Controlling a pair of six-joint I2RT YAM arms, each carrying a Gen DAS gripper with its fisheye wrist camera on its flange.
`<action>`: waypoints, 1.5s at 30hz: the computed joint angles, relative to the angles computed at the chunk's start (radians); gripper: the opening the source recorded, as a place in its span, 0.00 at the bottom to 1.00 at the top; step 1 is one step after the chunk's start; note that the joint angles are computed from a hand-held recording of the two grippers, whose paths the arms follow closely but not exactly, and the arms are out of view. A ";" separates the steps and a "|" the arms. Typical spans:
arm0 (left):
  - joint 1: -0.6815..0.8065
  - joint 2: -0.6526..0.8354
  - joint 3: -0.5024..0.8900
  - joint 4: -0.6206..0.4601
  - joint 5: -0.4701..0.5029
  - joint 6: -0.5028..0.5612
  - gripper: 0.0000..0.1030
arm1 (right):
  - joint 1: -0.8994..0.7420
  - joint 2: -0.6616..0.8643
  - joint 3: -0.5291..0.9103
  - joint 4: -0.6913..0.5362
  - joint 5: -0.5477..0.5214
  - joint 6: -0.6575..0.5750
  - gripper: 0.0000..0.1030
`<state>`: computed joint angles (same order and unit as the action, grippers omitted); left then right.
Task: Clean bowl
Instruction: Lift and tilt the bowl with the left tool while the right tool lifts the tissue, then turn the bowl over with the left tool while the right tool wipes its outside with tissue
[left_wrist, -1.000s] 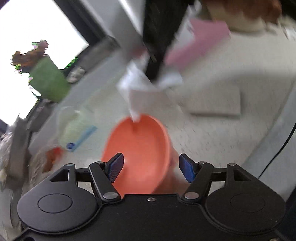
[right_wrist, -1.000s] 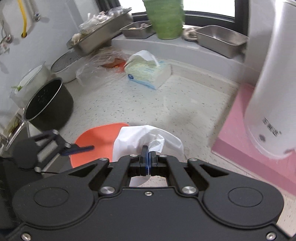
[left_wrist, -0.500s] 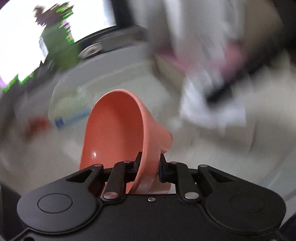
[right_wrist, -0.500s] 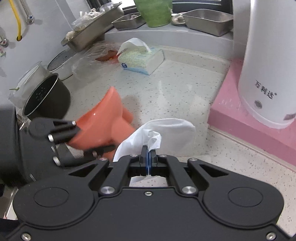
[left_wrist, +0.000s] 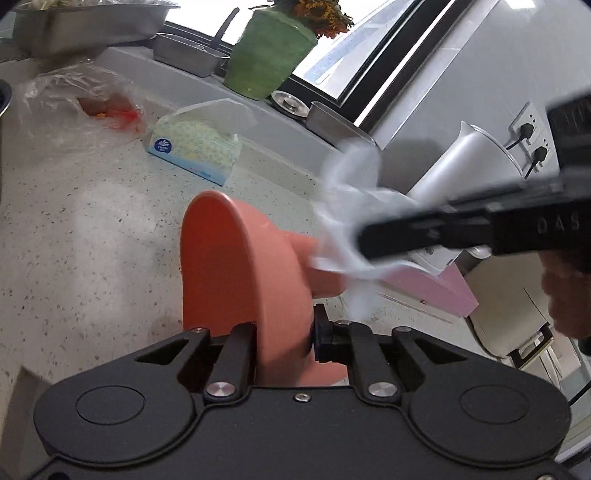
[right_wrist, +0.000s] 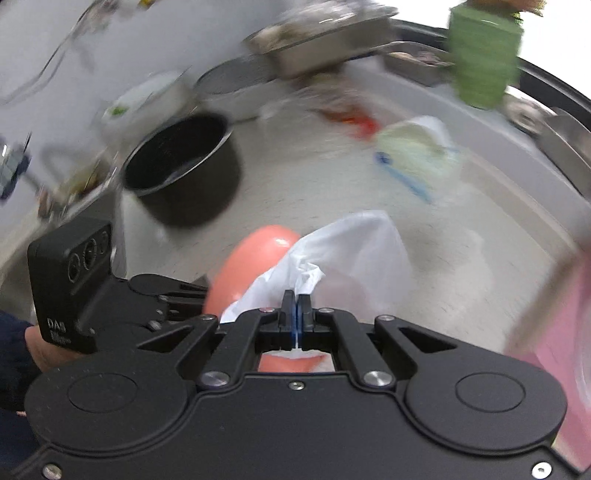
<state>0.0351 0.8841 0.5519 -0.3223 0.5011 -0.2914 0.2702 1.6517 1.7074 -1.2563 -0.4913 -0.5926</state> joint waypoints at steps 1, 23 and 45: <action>-0.003 -0.036 -0.022 -0.006 0.002 -0.011 0.13 | 0.034 0.014 0.019 -0.006 0.028 -0.008 0.01; 0.093 -0.256 -0.146 -0.142 0.070 0.075 0.17 | 0.081 0.433 0.376 -0.123 0.115 0.014 0.01; 0.541 -0.097 -0.364 0.504 0.547 -0.601 0.10 | -0.128 0.352 0.097 -0.084 -0.185 0.153 0.01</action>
<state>0.5766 0.7867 0.1876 0.1820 1.0485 -0.8926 0.1420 2.0040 1.8043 -1.3398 -0.6759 -0.4393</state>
